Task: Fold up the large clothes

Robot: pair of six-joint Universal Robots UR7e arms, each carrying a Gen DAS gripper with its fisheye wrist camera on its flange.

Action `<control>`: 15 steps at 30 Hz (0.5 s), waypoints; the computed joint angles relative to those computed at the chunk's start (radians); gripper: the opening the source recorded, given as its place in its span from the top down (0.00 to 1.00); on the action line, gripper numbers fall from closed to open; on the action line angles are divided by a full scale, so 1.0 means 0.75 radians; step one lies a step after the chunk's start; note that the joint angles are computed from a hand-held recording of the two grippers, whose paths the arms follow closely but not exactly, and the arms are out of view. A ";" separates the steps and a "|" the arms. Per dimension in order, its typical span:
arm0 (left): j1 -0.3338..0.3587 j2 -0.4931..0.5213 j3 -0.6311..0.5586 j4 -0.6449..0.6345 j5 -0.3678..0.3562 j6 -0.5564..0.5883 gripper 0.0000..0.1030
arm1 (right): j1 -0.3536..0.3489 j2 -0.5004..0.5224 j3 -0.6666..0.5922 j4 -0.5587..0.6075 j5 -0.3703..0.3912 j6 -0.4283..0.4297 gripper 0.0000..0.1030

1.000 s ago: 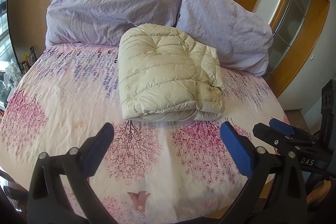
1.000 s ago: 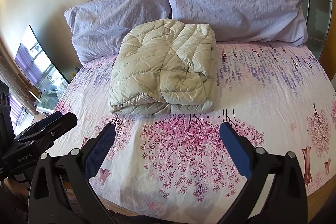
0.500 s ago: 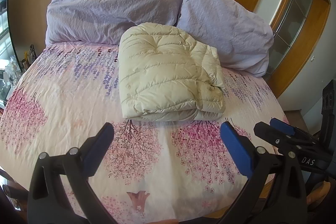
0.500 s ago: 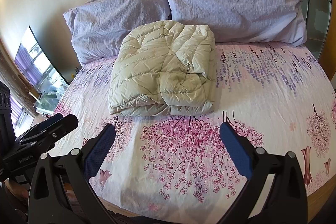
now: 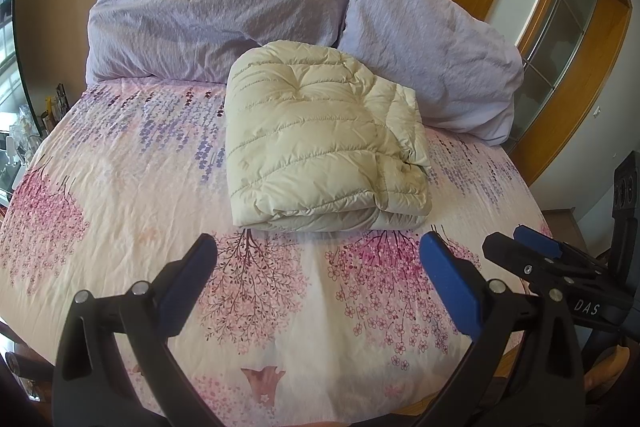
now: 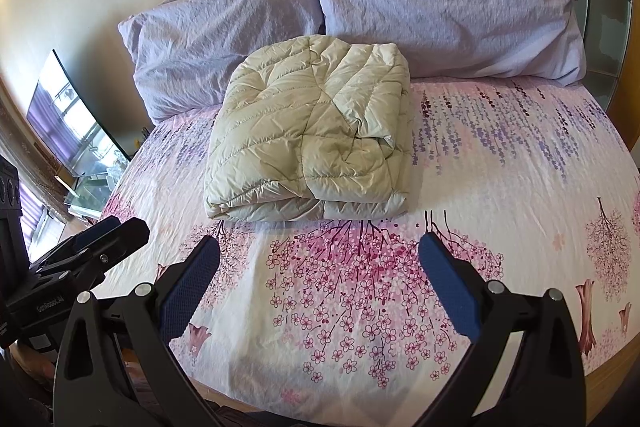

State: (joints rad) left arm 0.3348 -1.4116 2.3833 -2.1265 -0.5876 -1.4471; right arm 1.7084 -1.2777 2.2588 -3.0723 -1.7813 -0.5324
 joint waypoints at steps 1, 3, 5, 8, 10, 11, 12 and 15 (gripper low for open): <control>0.001 0.000 0.000 0.000 0.000 0.000 0.02 | 0.000 0.001 0.000 -0.002 0.000 0.001 0.02; 0.003 0.001 -0.001 0.000 -0.001 0.001 0.02 | 0.000 0.002 -0.001 0.000 -0.002 0.003 0.02; 0.006 0.002 -0.003 -0.001 -0.002 0.003 0.02 | -0.002 0.004 -0.002 0.002 -0.002 0.001 0.02; 0.007 0.001 -0.004 -0.002 -0.002 0.005 0.02 | -0.003 0.006 -0.003 0.003 -0.002 0.002 0.02; 0.010 0.004 -0.006 -0.001 -0.004 0.003 0.02 | -0.003 0.006 -0.003 0.002 -0.001 0.000 0.02; 0.010 0.007 -0.006 -0.004 -0.003 0.003 0.02 | -0.003 0.006 -0.003 0.002 -0.001 0.000 0.02; 0.011 0.008 -0.007 -0.004 -0.003 0.003 0.02 | -0.003 0.006 -0.003 0.002 -0.001 0.000 0.02; 0.011 0.009 -0.005 -0.008 -0.003 0.006 0.02 | -0.003 0.008 -0.003 0.001 -0.001 0.000 0.02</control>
State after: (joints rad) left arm 0.3432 -1.4049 2.3795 -2.1325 -0.5897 -1.4428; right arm 1.7059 -1.2715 2.2563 -3.0718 -1.7820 -0.5321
